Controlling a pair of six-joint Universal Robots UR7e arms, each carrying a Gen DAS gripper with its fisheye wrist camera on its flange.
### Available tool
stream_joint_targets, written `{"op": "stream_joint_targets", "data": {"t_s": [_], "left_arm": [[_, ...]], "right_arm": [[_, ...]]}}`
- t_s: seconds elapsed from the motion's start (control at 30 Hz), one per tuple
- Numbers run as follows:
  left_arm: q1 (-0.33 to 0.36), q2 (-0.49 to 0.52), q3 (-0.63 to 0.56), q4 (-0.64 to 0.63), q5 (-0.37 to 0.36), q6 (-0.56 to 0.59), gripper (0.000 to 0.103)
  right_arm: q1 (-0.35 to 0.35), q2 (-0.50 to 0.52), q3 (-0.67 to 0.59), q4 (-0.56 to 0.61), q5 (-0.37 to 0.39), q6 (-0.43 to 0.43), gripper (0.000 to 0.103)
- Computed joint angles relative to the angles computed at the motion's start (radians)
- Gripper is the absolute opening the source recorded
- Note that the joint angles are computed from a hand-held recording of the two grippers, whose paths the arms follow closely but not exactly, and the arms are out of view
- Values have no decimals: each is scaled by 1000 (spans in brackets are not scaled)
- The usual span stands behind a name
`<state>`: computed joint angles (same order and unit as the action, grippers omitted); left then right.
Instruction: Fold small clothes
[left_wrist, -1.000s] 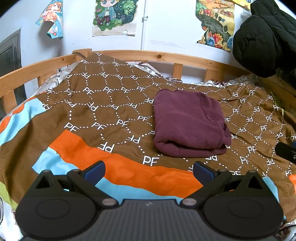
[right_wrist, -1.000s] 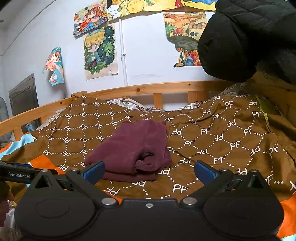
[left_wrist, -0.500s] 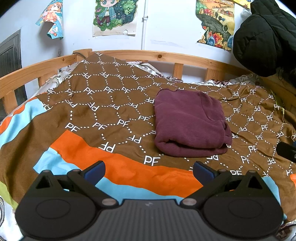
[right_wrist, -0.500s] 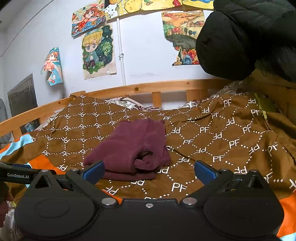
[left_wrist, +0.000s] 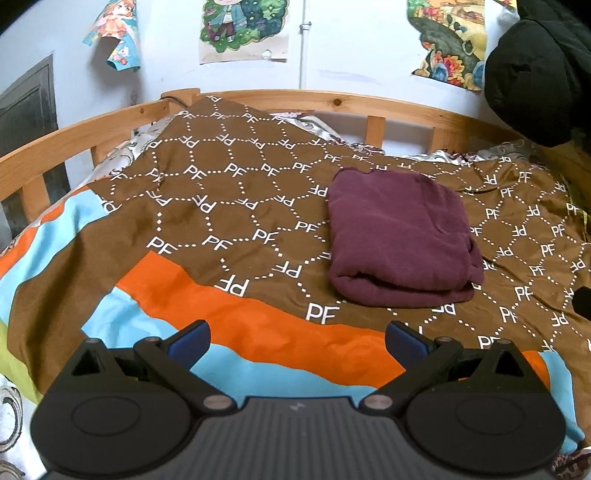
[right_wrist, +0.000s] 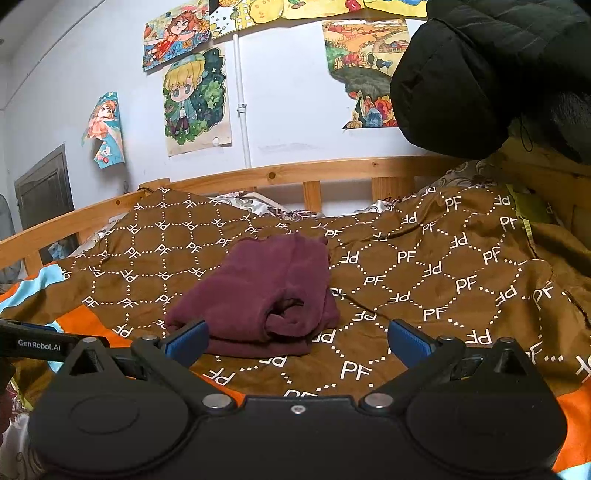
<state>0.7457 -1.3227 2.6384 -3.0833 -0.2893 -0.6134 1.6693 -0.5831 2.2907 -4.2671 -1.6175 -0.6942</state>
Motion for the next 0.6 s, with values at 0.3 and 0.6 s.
{"op": "stream_joint_targets", "data": {"t_s": [0.3,0.6], "left_arm": [[23,-30,-16,36,-78,13,103],[17,-12,-13,-7,-69,59,103]], "right_arm": [[0,4,0,0,-9,-7,102],[0,8,-1,-12,-4,-23,102]]}}
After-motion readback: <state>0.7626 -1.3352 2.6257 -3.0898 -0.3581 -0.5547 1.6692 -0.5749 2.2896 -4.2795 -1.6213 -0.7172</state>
